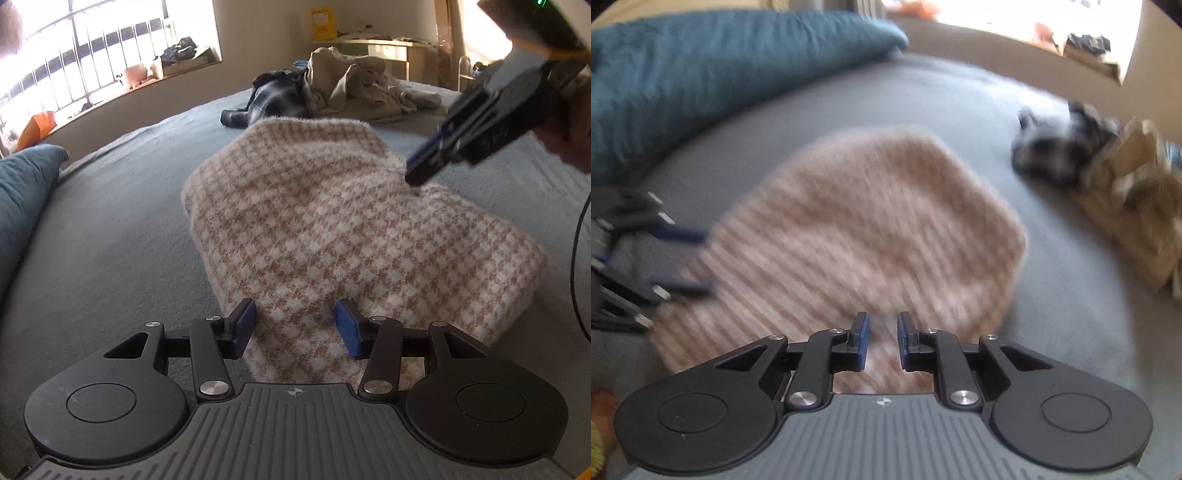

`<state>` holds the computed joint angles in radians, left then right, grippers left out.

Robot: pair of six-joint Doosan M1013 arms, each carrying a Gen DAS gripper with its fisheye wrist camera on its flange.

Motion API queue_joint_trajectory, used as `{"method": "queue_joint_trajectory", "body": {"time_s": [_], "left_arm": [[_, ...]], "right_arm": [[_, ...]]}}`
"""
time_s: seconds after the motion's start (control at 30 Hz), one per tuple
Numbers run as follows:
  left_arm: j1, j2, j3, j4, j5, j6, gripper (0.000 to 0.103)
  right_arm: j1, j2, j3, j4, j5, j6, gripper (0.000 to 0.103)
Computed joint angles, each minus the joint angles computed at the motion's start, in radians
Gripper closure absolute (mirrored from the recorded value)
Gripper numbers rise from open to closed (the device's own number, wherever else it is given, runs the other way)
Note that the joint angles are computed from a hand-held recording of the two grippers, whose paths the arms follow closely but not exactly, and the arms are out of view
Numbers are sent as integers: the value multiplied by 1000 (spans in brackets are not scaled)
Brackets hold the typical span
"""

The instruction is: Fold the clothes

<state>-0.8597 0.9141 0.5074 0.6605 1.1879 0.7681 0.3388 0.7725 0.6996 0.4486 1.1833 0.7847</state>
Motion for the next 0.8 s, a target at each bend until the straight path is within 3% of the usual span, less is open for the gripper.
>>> {"method": "queue_joint_trajectory", "body": {"time_s": [0.1, 0.17, 0.27, 0.37, 0.5, 0.63, 0.73, 0.8], "left_arm": [[0, -2, 5, 2, -5, 2, 55], [2, -9, 21, -1, -22, -4, 55], [3, -20, 45, -1, -47, -11, 54], [14, -50, 88, -36, -95, -68, 54], [38, -98, 161, -56, -205, -271, 54], [42, -26, 34, -29, -107, -238, 53], [34, 23, -51, -10, -35, -198, 48], [27, 50, -97, 12, 4, -173, 47]], "right_arm": [[8, 15, -47, 18, 98, -26, 86], [26, 36, -56, -76, 153, -16, 86], [20, 30, 5, -52, 106, -43, 86], [20, 49, -38, -58, 144, -14, 86], [23, 75, -97, -78, 194, 10, 86], [54, 110, -210, -168, 260, -45, 85], [68, 124, -273, -149, 206, -122, 85], [74, 180, -385, -138, 223, -88, 85]]}}
